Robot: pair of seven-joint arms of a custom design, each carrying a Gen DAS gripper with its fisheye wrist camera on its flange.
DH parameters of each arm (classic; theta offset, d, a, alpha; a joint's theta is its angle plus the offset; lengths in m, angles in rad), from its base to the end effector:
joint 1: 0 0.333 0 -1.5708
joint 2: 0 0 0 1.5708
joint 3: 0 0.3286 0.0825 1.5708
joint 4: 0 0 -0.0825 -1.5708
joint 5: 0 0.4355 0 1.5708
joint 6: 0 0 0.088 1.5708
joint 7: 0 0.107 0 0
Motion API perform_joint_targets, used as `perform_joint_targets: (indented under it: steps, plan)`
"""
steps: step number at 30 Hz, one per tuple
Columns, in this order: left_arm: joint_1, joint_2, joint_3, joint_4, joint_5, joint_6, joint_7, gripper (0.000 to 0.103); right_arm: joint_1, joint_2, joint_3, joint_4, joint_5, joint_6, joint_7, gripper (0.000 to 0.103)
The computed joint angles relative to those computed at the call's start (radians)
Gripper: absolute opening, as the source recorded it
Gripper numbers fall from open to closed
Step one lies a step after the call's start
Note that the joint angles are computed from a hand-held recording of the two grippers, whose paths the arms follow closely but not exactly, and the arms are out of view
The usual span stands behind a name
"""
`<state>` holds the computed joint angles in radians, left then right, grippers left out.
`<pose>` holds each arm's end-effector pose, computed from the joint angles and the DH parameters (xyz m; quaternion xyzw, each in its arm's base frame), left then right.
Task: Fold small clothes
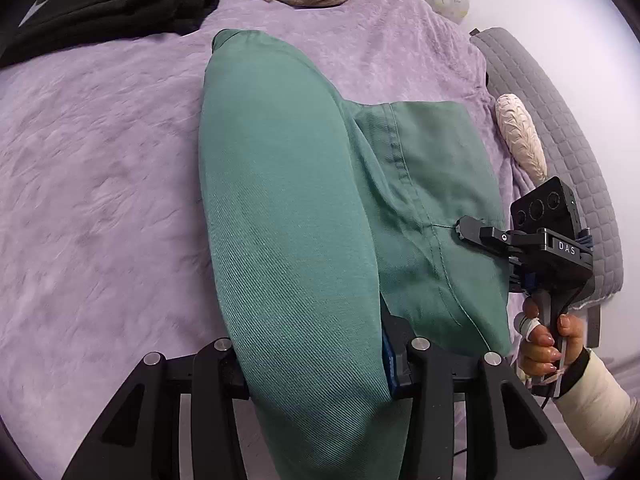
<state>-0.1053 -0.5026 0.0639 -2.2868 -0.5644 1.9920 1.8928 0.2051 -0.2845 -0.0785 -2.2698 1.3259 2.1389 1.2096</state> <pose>0.4657 -0.0486 0.5724 0.6099 -0.7352 0.2816 0.0908 0.5260 0.1066 0.5095 -0.5192 0.6507 0.2975 0.4675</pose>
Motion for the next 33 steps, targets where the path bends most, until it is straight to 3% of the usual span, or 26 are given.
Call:
perform_joint_targets:
  steps: [3,5,6,9,11,13,15,18,20,21,27,31,33]
  plan:
    - [0.047,-0.103,0.017,-0.092,0.093,-0.044,0.007,0.047,0.044,-0.047,0.044,-0.085,0.046,0.056,0.035,0.022]
    - [0.075,-0.142,0.024,-0.143,0.159,-0.077,-0.005,0.049,0.07,-0.048,0.073,-0.115,0.007,0.092,0.091,0.023]
    - [0.09,-0.143,0.023,-0.155,0.197,-0.099,-0.018,0.05,0.075,-0.042,0.092,-0.12,-0.062,0.108,0.156,0.026]
    - [0.116,-0.173,0.061,-0.176,0.231,-0.162,-0.018,0.053,0.068,-0.063,0.132,-0.131,-0.316,0.148,0.378,0.052]
    - [0.122,-0.203,0.084,-0.163,0.236,-0.183,0.022,0.053,0.055,-0.114,0.15,-0.144,-0.464,0.174,0.494,0.053]
    - [0.132,-0.22,0.092,-0.148,0.248,-0.167,0.05,0.053,0.045,-0.162,0.164,-0.15,-0.587,0.2,0.56,0.054]
    - [0.139,-0.198,0.081,-0.122,0.249,-0.102,0.039,0.067,0.061,-0.195,0.162,-0.156,-0.628,0.248,0.566,0.053]
    - [0.136,-0.12,0.054,-0.086,0.257,0.02,0.013,0.067,0.093,-0.131,0.135,-0.095,-0.642,0.271,0.558,0.053]
    - [0.131,-0.066,0.037,-0.07,0.263,0.097,-0.007,0.067,0.117,-0.056,0.114,-0.039,-0.605,0.27,0.541,0.041]
    - [0.126,-0.037,0.024,-0.061,0.269,0.125,-0.02,0.067,0.122,-0.019,0.103,-0.016,-0.585,0.258,0.532,0.007]
    - [0.109,0.028,-0.011,-0.054,0.31,0.209,-0.035,0.067,0.087,-0.015,0.142,-0.015,-0.744,0.272,0.592,0.007]
    - [0.092,0.033,-0.044,-0.095,0.364,0.24,-0.06,0.067,0.084,0.016,0.121,-0.06,-0.708,0.282,0.625,0.009]
    - [0.092,0.024,-0.064,-0.122,0.412,0.284,-0.07,0.075,0.088,0.015,0.113,-0.086,-0.657,0.303,0.633,0.011]
